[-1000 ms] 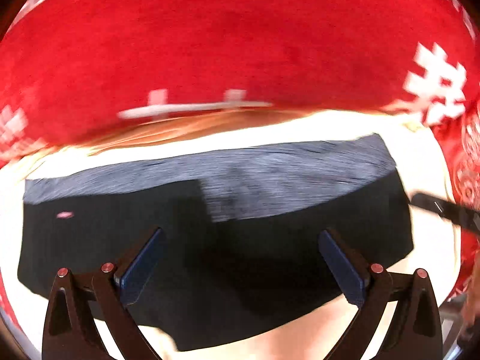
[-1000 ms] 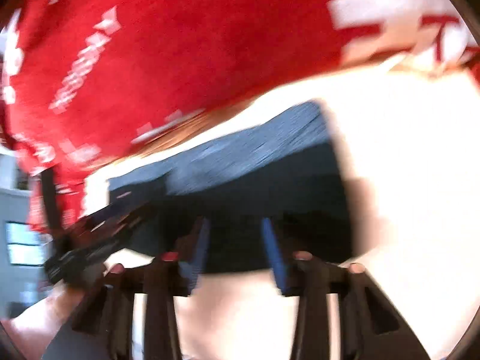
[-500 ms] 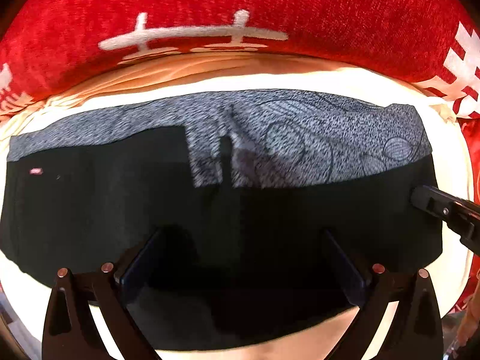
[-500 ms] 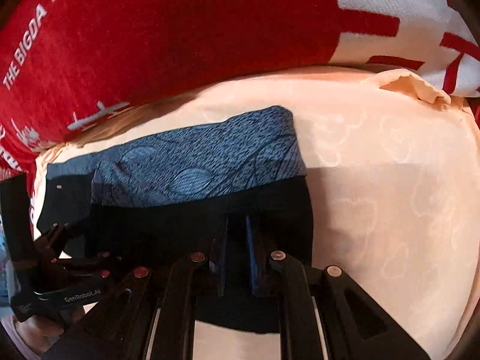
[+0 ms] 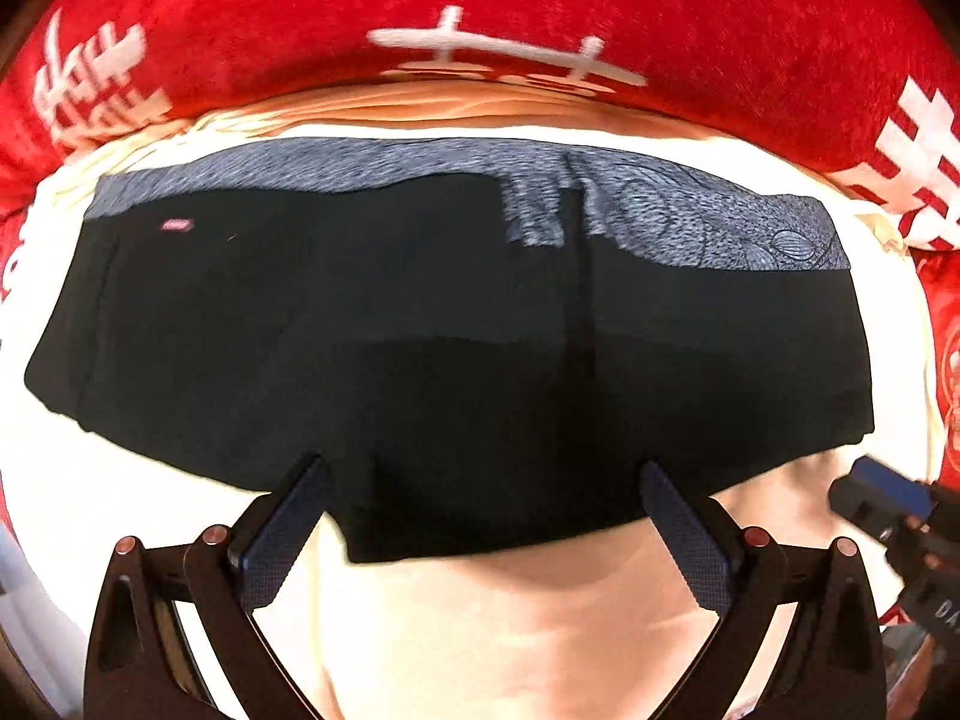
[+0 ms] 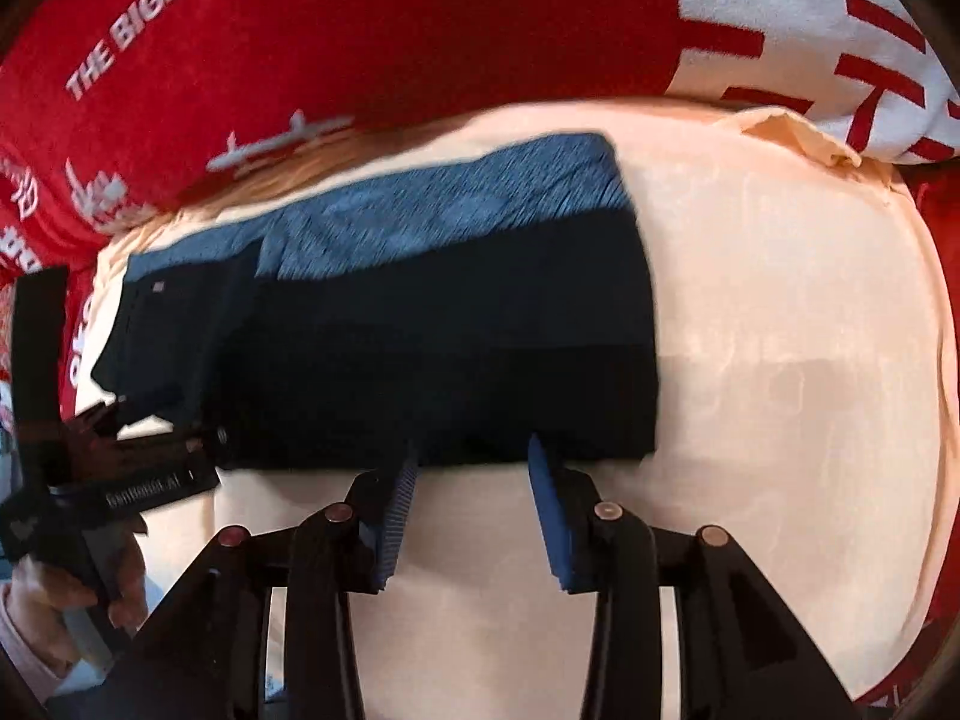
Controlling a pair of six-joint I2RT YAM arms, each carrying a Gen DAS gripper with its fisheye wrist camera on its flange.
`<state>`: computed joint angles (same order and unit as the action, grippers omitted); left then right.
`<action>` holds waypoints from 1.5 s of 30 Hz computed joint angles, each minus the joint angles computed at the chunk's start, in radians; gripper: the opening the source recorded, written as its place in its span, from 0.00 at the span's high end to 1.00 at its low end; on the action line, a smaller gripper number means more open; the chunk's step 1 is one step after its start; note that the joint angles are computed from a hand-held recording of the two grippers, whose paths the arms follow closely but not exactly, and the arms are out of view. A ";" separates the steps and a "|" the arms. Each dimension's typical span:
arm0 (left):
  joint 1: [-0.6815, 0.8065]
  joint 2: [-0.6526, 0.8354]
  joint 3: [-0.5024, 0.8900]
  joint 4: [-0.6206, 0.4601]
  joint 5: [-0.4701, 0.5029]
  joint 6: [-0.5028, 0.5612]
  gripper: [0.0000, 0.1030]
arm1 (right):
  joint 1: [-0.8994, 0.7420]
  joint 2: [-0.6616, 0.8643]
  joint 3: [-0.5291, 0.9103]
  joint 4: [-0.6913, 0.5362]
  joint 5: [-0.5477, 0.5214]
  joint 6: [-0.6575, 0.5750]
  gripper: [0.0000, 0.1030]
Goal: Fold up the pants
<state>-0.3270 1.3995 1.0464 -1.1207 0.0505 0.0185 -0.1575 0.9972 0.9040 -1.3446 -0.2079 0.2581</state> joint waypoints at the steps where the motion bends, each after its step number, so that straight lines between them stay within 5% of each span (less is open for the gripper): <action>1: 0.039 -0.022 -0.007 -0.014 0.004 0.031 0.00 | 0.017 -0.005 0.004 -0.013 -0.003 0.020 0.59; 8: 0.352 -0.036 -0.025 -0.027 0.027 0.284 0.00 | 0.293 0.004 0.018 0.008 0.003 0.287 0.59; 15: 0.533 0.069 -0.001 0.019 0.050 0.370 0.00 | 0.596 0.197 0.090 0.166 0.004 0.538 0.52; 24: 0.823 0.228 0.157 -0.050 0.212 0.565 0.00 | 0.802 0.442 0.242 0.256 -0.024 0.601 0.39; 34: 0.938 0.402 0.296 -0.056 0.300 0.478 0.00 | 0.818 0.590 0.375 0.254 -0.035 0.564 0.38; 45: 1.027 0.631 0.498 -0.112 0.498 0.357 0.00 | 0.821 0.588 0.359 0.263 -0.058 0.569 0.38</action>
<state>0.6999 2.0303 1.5446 -1.2330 0.5490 0.3751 0.6639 1.5853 1.2626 -1.0815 -0.2660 0.8269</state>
